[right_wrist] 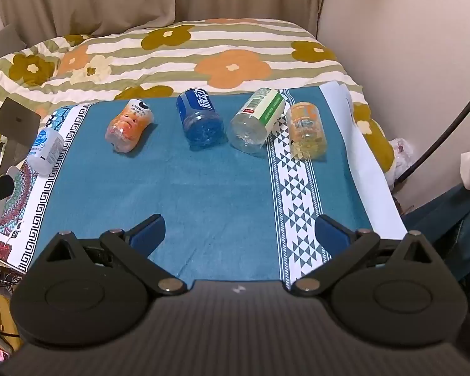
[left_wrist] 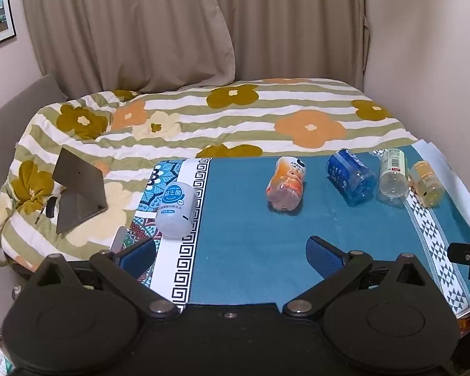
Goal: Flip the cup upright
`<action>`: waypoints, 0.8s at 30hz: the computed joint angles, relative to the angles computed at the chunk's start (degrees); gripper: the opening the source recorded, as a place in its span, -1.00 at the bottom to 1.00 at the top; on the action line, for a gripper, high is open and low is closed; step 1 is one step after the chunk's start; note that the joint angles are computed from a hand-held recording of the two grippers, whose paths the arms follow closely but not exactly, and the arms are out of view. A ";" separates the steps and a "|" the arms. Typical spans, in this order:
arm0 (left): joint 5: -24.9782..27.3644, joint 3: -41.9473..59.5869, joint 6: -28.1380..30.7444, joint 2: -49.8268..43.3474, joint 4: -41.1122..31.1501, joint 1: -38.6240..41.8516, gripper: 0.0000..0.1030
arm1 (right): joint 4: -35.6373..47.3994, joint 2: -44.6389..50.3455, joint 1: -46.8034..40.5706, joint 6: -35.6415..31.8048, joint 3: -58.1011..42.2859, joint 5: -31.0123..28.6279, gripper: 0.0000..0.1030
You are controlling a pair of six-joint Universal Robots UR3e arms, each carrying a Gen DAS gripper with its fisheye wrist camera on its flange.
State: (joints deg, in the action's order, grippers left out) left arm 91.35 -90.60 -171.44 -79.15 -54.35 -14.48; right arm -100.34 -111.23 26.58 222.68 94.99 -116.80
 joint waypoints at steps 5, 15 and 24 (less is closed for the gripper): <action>-1.31 -0.10 -0.34 -0.12 0.56 0.12 1.00 | -0.10 -0.07 -0.24 -0.24 0.07 0.25 1.00; -0.64 0.24 0.21 -0.32 0.25 -0.17 1.00 | -0.11 0.02 -0.51 -0.53 -0.09 0.39 1.00; -1.18 1.36 0.64 -0.76 -0.67 -0.09 1.00 | 0.04 -0.20 -0.74 -0.89 -0.10 0.57 1.00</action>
State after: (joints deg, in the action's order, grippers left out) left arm 90.17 -89.24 -170.80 -79.91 -55.01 -14.56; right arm -100.30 -111.43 25.84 221.79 94.89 -116.23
